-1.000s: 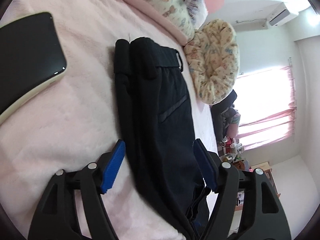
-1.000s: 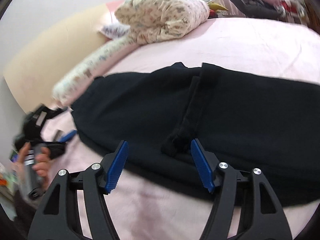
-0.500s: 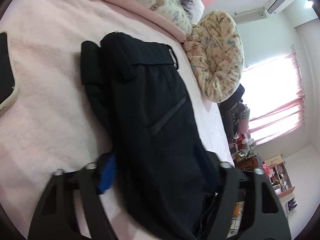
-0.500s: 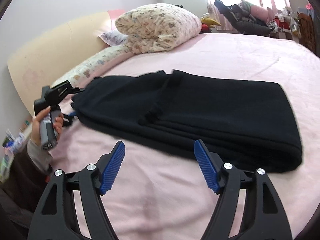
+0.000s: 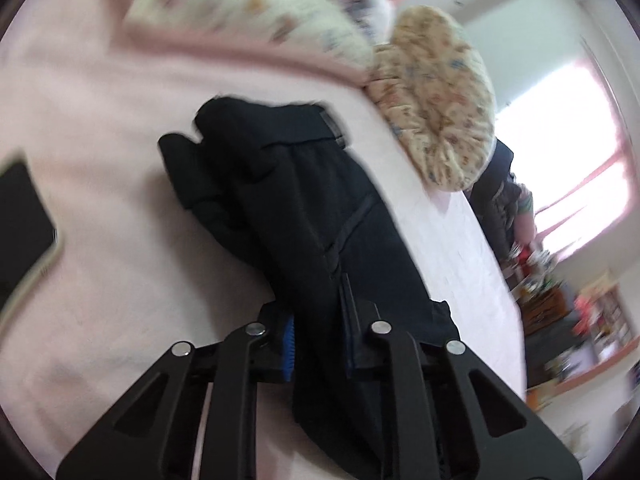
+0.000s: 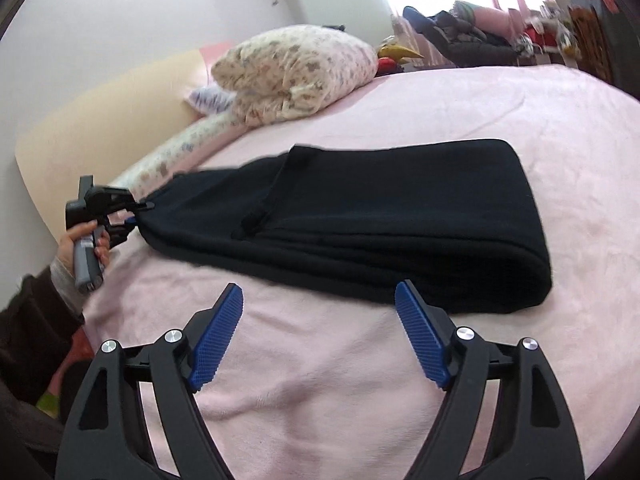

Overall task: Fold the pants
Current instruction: 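Lift the waistband with the left tool, fold it over the legs, open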

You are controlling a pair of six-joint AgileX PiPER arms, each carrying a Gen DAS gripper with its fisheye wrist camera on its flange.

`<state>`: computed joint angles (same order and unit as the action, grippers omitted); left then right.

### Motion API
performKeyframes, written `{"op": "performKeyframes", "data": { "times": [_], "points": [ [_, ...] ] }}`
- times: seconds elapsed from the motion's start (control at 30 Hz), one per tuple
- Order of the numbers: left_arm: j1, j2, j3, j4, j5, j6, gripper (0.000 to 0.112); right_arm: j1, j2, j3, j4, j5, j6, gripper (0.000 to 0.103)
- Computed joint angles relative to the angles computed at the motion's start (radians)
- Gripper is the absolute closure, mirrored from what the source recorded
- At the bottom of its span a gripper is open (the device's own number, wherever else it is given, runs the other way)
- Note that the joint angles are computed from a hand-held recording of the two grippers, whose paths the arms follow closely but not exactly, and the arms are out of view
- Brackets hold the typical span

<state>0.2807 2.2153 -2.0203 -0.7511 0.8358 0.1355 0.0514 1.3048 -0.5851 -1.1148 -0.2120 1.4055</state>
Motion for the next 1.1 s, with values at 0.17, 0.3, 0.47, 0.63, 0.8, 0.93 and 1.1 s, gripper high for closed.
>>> {"op": "performKeyframes", "data": {
  "times": [0.17,0.3,0.47,0.63,0.8,0.93,1.1],
  "points": [
    [-0.067,-0.028,-0.104,0.122,0.024,-0.059,0.097,-0.128,-0.042,0.032,-0.034,-0.156,0.054,0.023],
    [-0.143,-0.069,-0.142,0.202,0.025,-0.074,0.097,-0.202,-0.069,0.055,-0.03,-0.242,0.078,0.022],
    [-0.254,-0.151,-0.099,0.259,-0.012,-0.038,0.097,-0.253,-0.1,0.069,-0.015,-0.289,0.09,0.022],
    [-0.397,-0.222,-0.039,0.331,-0.052,-0.011,0.097,-0.284,-0.131,0.088,0.017,-0.316,0.086,0.022],
    [-0.594,-0.279,0.079,0.438,-0.128,-0.003,0.096,-0.388,-0.164,0.107,-0.02,-0.382,0.13,0.022],
    [-0.737,-0.289,0.189,0.495,-0.206,0.025,0.096,-0.475,-0.207,0.124,-0.039,-0.408,0.15,0.022],
    [-0.939,-0.198,0.24,0.783,-0.197,-0.072,0.096,-0.607,-0.252,0.142,-0.061,-0.436,0.184,0.022]
  ]
}}
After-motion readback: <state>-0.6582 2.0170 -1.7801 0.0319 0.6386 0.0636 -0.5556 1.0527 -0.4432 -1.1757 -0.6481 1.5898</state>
